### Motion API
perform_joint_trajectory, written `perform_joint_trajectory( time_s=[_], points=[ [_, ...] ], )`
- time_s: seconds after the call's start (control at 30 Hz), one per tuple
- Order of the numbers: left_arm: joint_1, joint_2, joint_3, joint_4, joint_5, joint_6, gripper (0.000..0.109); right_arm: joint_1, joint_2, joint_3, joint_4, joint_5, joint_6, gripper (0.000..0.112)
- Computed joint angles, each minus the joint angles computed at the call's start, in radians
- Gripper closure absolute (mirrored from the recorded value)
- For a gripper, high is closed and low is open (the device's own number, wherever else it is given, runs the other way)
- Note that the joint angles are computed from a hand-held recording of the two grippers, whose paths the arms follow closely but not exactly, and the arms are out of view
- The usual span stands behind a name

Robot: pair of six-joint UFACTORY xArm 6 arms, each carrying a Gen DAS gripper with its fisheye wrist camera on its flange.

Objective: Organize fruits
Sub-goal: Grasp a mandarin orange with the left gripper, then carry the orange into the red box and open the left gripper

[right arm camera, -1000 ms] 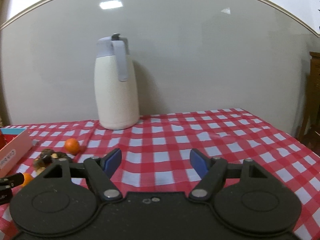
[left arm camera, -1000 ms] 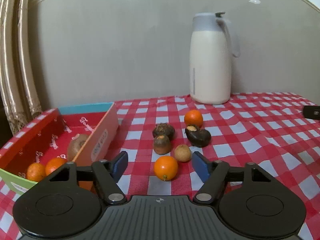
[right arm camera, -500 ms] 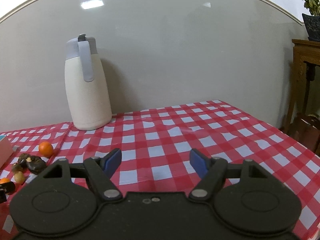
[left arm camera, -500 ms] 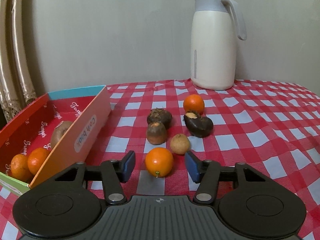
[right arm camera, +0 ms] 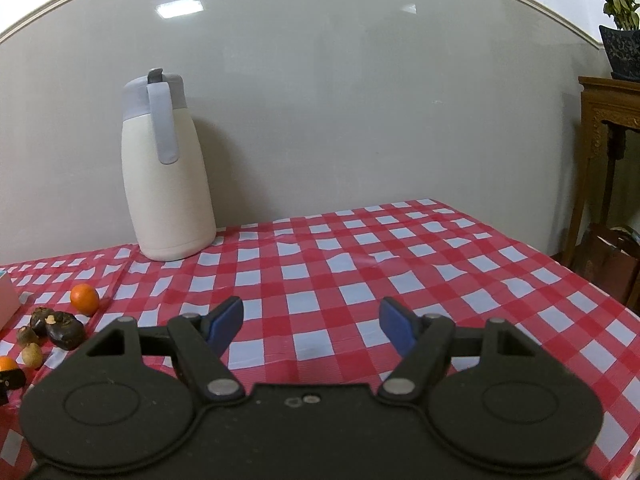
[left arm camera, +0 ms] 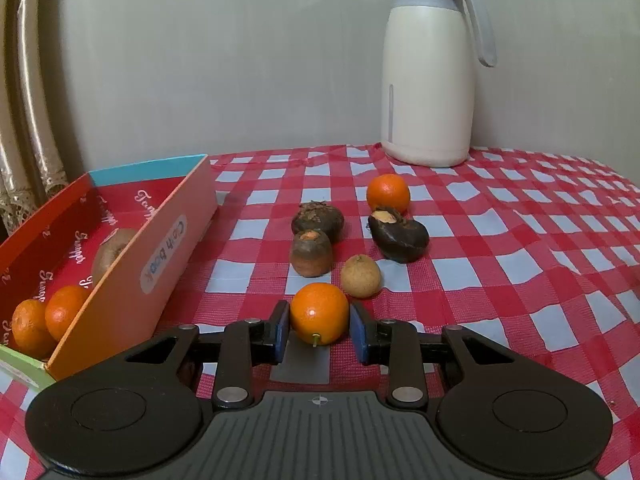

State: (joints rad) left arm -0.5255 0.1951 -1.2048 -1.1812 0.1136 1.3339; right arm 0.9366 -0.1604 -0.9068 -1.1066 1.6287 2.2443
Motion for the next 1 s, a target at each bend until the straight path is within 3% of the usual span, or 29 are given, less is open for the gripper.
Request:
perform_joint_trajectory(
  time_s=[0.33, 0.47, 0.6, 1.0],
  points=[
    [0.018, -0.047, -0.007, -0.277, 0.007, 0.279, 0.076, -0.011, 0.015, -0.014, -0.015, -0.023, -0.005, 0.038],
    [0.04, -0.082, -0.01, -0.479, 0.023, 0.497, 0.076, -0.024, 0.038, -0.039, -0.032, -0.047, -0.021, 0.038],
    [0.067, -0.102, -0.02, -0.603, 0.034, 0.637, 0.076, -0.037, 0.073, -0.076, -0.052, -0.077, -0.041, 0.038],
    [0.182, -0.039, -0.106, -0.587, 0.029, 0.586, 0.076, -0.073, 0.181, -0.195, -0.109, -0.169, -0.09, 0.038]
  ],
)
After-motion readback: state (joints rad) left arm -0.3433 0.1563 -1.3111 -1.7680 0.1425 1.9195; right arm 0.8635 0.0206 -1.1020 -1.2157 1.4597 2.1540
